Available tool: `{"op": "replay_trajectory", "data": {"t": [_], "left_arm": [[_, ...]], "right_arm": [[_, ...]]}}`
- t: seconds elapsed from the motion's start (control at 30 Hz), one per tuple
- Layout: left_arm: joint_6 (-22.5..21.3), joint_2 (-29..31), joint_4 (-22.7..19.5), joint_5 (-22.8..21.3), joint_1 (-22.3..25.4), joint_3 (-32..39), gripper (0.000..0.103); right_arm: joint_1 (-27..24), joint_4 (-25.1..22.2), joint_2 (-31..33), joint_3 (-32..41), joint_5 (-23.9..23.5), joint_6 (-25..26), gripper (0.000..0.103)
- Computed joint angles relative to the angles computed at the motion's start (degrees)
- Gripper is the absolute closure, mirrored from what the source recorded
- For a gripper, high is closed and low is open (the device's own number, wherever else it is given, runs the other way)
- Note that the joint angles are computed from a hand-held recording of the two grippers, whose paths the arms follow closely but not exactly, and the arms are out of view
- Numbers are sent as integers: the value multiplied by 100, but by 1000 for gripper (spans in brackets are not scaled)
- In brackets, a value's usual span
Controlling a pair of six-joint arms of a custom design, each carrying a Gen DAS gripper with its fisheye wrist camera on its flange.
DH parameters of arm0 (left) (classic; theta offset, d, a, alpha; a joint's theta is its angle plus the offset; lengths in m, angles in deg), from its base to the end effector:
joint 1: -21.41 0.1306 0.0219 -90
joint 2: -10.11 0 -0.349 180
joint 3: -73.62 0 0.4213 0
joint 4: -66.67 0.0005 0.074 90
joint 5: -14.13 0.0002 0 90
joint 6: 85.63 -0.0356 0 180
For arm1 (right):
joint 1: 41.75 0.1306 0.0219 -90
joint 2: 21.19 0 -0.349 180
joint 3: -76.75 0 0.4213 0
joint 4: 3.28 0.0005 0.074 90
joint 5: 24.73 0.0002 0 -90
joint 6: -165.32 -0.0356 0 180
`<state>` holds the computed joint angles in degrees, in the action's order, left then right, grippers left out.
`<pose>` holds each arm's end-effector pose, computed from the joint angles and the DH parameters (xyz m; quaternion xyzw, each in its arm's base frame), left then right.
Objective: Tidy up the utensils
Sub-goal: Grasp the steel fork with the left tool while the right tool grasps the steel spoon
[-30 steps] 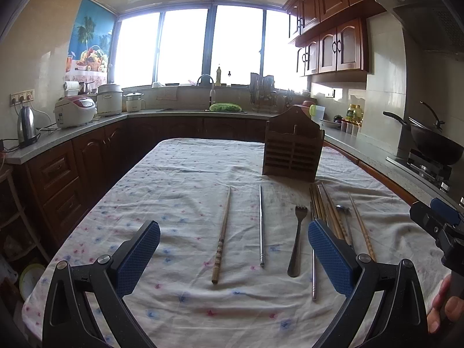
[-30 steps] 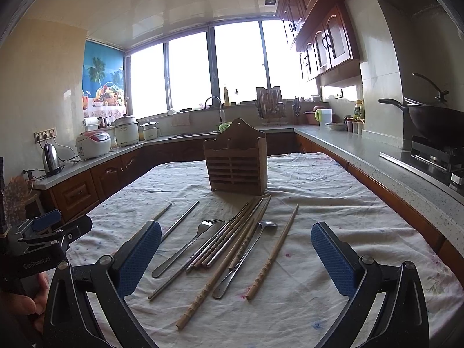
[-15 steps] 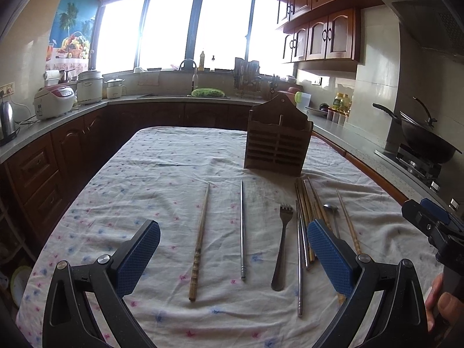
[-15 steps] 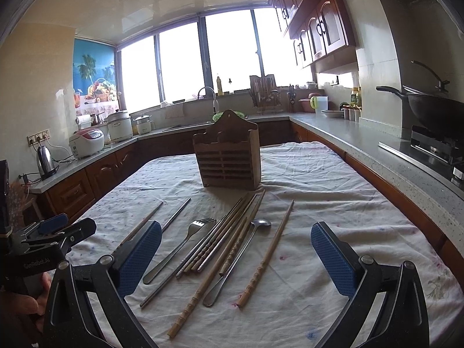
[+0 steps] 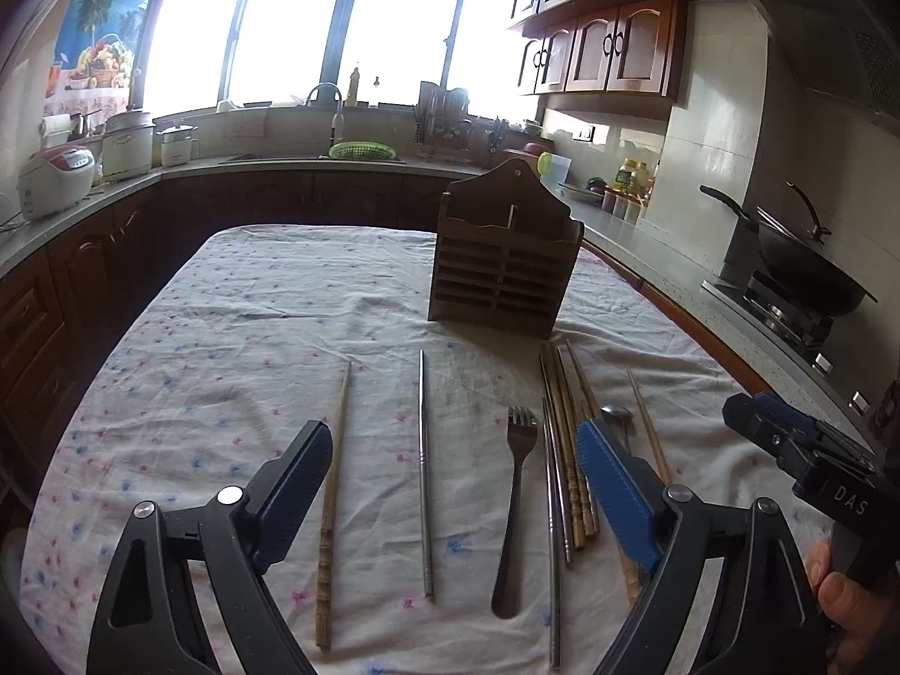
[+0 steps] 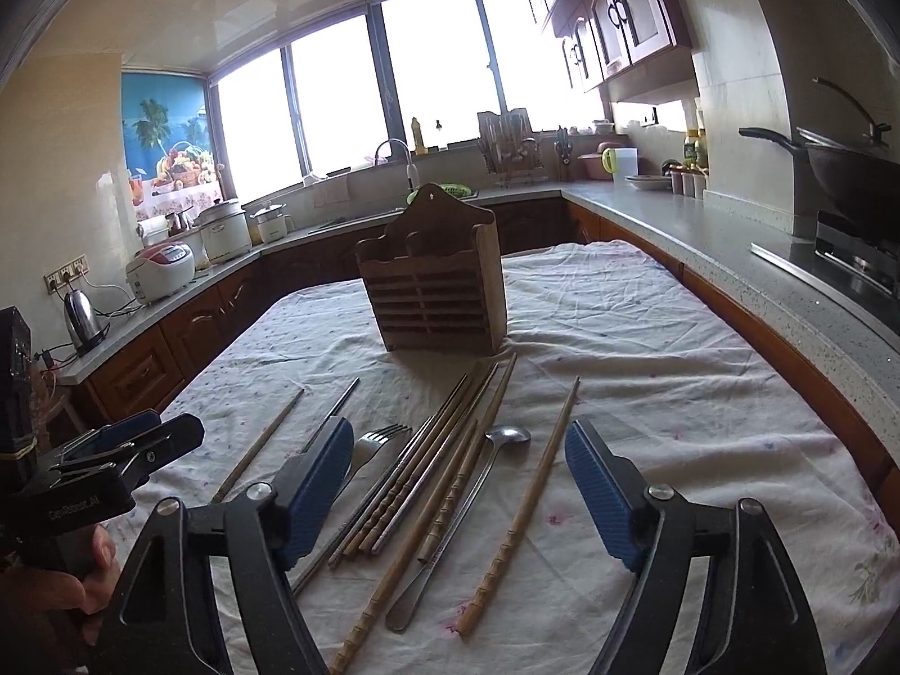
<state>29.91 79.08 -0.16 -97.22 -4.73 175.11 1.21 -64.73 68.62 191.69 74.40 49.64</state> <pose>0.3110 -0.1387 0.6223 -0.0820 0.8694 -0.0526 0.4845 0.3628 0.3294 0.5937 -0.0981 0.8847 0.1951 0.4118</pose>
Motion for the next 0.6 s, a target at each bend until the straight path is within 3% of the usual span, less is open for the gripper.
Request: {"op": "replay_trajectory", "data": {"t": [0.13, 0.33, 0.43, 0.6], "left_arm": [[-87, 388, -73, 729, 374, 306, 32], [-297, 1188, -397, 1950, 906, 961, 39], [-462, 1623, -666, 2480, 1106, 1312, 41], [-637, 2292, -1027, 2803, 1269, 1866, 45]], "right_arm": [[-161, -252, 281, 255, -477, -153, 45], [-404, -808, 849, 737, -1310, -416, 67], [-487, -1080, 1088, 915, -1629, -529, 73], [-568, -1415, 1413, 1196, -2042, -580, 75]]}}
